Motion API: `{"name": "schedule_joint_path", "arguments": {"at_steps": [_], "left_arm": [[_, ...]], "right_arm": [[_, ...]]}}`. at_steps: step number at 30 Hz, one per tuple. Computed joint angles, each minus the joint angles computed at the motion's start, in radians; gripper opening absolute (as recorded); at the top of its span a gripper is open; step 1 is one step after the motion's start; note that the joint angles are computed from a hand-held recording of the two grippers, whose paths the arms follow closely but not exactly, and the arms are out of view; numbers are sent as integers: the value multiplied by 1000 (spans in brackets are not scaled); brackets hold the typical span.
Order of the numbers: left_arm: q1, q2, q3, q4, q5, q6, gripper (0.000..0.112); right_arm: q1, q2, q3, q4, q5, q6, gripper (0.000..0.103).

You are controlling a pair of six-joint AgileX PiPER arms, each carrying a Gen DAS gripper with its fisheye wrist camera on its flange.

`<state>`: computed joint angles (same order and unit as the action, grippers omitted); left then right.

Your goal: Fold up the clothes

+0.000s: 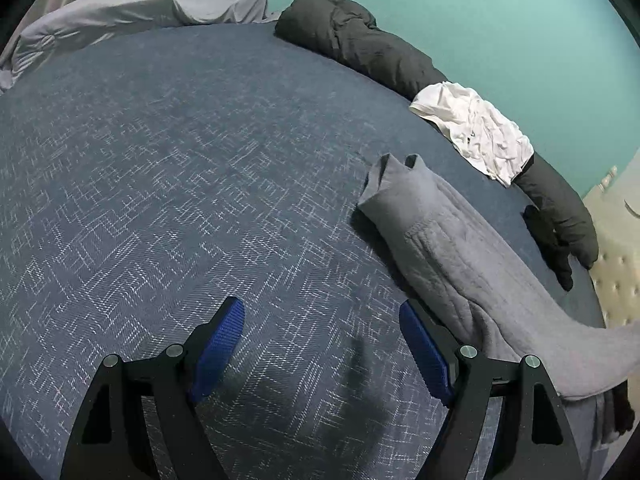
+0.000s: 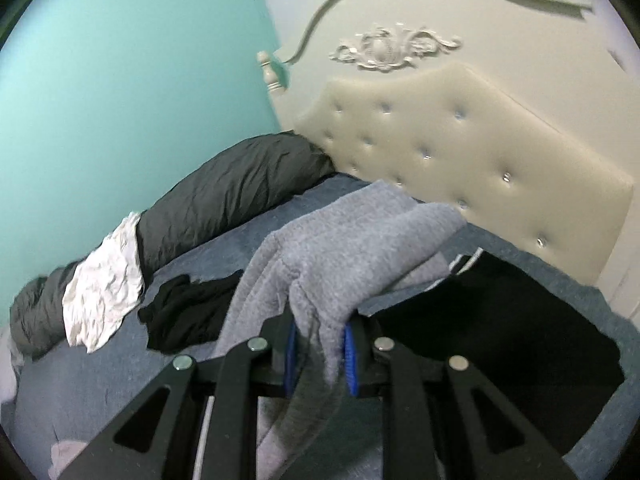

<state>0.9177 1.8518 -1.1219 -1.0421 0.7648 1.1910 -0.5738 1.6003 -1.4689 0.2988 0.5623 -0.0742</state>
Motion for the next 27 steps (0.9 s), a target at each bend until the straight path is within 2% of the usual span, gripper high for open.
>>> {"name": "schedule_joint_path", "arguments": {"at_steps": [6,12,19,24,27], "left_arm": [[6,-18,16,-5,-10,36,84],[5,-10,-1,26,-20,24,87],[24,-10,-13,21,0,49,87],[47,4,-38,21,36,45,91],[59,11,-49,25,46,41,91]], "right_arm": [[231,-3,19,-131,-11,78,19],[541,52,-34,-271,6,239,19],[854,248,-297,-477,134,439,19],[1012,419,-532,-531,243,478,19],[1087,553,-726,-525,327,473,19]]}}
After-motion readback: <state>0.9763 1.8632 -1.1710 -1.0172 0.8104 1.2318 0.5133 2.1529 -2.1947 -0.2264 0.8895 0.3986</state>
